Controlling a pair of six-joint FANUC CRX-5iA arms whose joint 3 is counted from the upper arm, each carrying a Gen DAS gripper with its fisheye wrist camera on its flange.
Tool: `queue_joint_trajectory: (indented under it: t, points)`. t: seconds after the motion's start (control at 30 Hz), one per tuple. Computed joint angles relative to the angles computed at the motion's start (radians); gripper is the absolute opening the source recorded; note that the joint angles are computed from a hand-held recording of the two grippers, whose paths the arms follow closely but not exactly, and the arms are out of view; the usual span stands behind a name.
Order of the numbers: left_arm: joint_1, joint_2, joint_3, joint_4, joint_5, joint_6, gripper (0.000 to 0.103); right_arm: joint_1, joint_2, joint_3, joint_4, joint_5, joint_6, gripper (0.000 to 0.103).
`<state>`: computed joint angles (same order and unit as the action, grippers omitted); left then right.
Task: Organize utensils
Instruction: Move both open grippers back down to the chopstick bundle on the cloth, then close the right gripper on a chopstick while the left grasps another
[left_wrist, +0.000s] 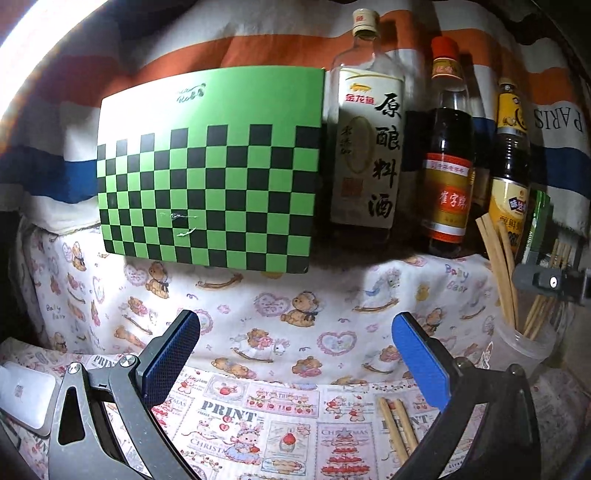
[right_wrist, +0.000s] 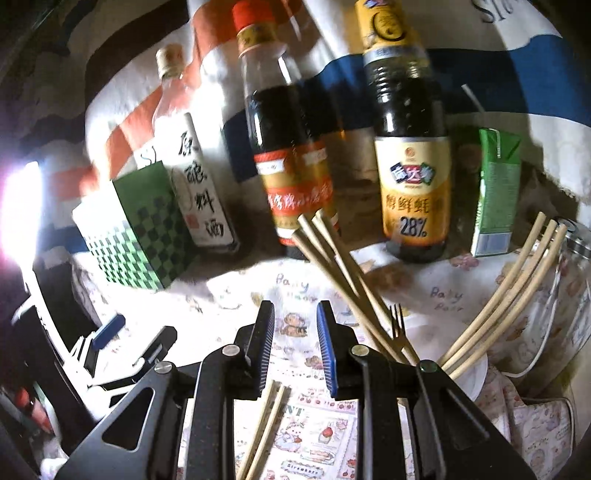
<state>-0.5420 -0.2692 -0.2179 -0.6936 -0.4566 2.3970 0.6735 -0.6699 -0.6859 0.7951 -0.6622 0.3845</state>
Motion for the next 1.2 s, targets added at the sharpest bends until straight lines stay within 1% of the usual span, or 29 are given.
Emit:
queue_joint_trajectory:
  t: [0.07, 0.1, 0.13, 0.23, 0.33, 0.4, 0.47, 0.6, 0.63, 0.67, 0.7, 0.77, 0.8, 0.83, 0.9, 0.97, 1.03, 1.07, 1.2]
  points:
    - [0.014, 0.001, -0.003, 0.015, 0.003, -0.003, 0.103, 0.013, 0.006, 0.013, -0.035, -0.014, 0.032, 0.031]
    - [0.025, 0.0, -0.007, 0.031, 0.006, -0.009, 0.103, 0.014, 0.011, 0.021, -0.057, -0.016, 0.05, 0.036]
    - [0.039, 0.001, -0.011, 0.053, 0.008, -0.016, 0.103, 0.018, 0.015, 0.03, -0.081, -0.024, 0.065, 0.038]
    - [0.078, -0.002, -0.026, 0.113, 0.016, -0.035, 0.103, 0.047, 0.05, 0.061, -0.083, -0.114, 0.048, 0.038]
    - [0.11, 0.0, -0.037, 0.165, 0.018, -0.053, 0.103, 0.058, 0.097, 0.115, -0.181, -0.176, 0.109, 0.038]
    - [0.134, 0.0, -0.048, 0.209, 0.03, -0.078, 0.103, 0.056, 0.126, 0.139, -0.239, -0.198, 0.149, 0.038]
    - [0.15, -0.003, -0.055, 0.23, 0.035, -0.089, 0.103, 0.062, 0.17, 0.158, -0.28, -0.217, 0.189, 0.038]
    - [0.171, -0.012, -0.068, 0.259, 0.035, -0.118, 0.103, 0.082, 0.236, 0.161, -0.296, -0.241, 0.22, 0.03]
    - [0.162, -0.011, -0.061, 0.25, 0.024, -0.107, 0.103, 0.082, 0.249, 0.164, -0.307, -0.243, 0.226, 0.028]
    - [0.171, -0.01, -0.067, 0.271, 0.033, -0.127, 0.103, 0.079, 0.259, 0.167, -0.32, -0.243, 0.231, 0.027]
    - [0.185, -0.012, -0.081, 0.322, 0.051, -0.174, 0.103, 0.073, 0.267, 0.17, -0.338, -0.242, 0.239, 0.025]
    - [0.219, -0.021, -0.129, 0.465, 0.107, -0.298, 0.103, 0.055, 0.279, 0.186, -0.398, -0.237, 0.277, 0.022]
    - [0.228, -0.024, -0.142, 0.498, 0.121, -0.324, 0.103, 0.033, 0.289, 0.207, -0.464, -0.237, 0.322, 0.019]
    - [0.226, -0.023, -0.142, 0.499, 0.122, -0.324, 0.103, 0.012, 0.295, 0.222, -0.522, -0.233, 0.356, 0.018]
    - [0.227, -0.024, -0.143, 0.501, 0.123, -0.331, 0.103, -0.01, 0.3, 0.228, -0.568, -0.22, 0.376, 0.018]
    - [0.223, -0.022, -0.14, 0.491, 0.12, -0.323, 0.103, 0.0, 0.301, 0.214, -0.533, -0.208, 0.354, 0.016]
    - [0.225, -0.021, -0.144, 0.513, 0.121, -0.344, 0.103, 0.004, 0.304, 0.21, -0.523, -0.203, 0.353, 0.016]
    - [0.222, -0.02, -0.142, 0.512, 0.118, -0.344, 0.103, 0.008, 0.313, 0.215, -0.522, -0.207, 0.354, 0.016]
    - [0.207, -0.023, -0.13, 0.479, 0.104, -0.315, 0.103, 0.052, 0.371, 0.24, -0.455, -0.256, 0.293, 0.013]
